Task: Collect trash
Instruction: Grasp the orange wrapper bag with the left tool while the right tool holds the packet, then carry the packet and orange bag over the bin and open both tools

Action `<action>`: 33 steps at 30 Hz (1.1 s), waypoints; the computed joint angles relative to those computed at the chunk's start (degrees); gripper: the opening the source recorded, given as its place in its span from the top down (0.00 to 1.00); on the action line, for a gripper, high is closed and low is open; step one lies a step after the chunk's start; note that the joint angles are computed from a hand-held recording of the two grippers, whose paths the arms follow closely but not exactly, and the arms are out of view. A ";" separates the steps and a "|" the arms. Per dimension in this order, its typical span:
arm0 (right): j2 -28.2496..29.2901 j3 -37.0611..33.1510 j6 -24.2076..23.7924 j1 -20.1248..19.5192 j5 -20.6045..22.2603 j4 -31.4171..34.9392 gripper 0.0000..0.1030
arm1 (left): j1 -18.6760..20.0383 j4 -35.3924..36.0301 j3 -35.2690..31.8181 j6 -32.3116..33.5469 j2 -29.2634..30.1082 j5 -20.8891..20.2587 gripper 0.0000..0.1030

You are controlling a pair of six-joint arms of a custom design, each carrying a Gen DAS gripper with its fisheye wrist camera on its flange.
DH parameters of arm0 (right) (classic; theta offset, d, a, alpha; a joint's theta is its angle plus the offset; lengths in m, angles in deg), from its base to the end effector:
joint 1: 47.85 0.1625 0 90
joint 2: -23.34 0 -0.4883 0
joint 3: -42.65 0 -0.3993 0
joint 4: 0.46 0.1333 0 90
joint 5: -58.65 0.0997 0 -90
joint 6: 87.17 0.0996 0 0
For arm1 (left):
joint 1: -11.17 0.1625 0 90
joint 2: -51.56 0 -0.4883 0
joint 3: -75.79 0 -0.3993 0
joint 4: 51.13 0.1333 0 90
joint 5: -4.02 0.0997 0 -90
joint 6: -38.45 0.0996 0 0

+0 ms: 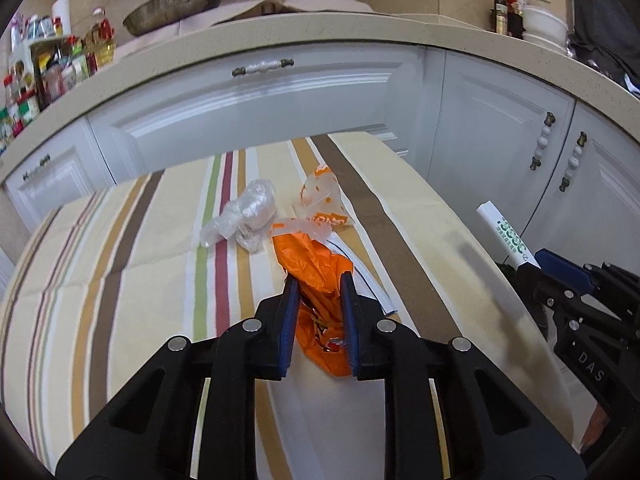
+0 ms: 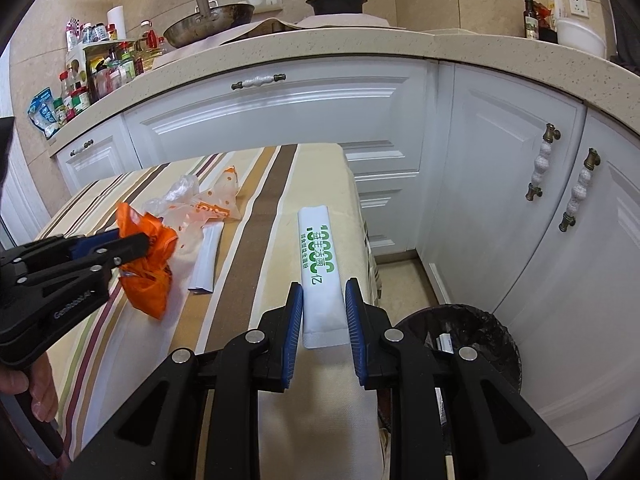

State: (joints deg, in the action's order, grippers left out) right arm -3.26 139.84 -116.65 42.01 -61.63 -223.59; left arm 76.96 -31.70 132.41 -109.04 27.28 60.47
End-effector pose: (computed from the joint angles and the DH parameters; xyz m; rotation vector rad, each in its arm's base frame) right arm 0.0814 -0.6918 0.0533 0.2021 -2.1628 1.1102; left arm -0.1380 -0.7663 0.0228 0.9224 2.2383 -0.7798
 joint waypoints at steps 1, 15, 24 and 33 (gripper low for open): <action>0.11 -0.06 -0.22 0.05 -0.15 -0.43 0.77 | -0.13 -0.99 0.78 0.75 -0.39 -0.15 0.81; -0.34 2.56 -2.82 -0.25 -3.78 -9.86 0.77 | -3.01 -9.42 9.39 7.89 -3.97 2.05 0.81; -2.14 6.12 -4.86 -1.61 -8.20 -18.62 0.77 | -5.96 -8.39 8.61 8.87 -0.72 6.48 0.81; -3.34 8.55 -5.96 -3.15 -11.19 -24.29 0.77 | -8.61 -6.06 4.12 9.70 4.93 9.76 0.81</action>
State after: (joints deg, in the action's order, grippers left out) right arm -6.59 148.39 -122.61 38.86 -72.81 -247.88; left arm 68.35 -37.76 136.53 -99.33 32.21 70.23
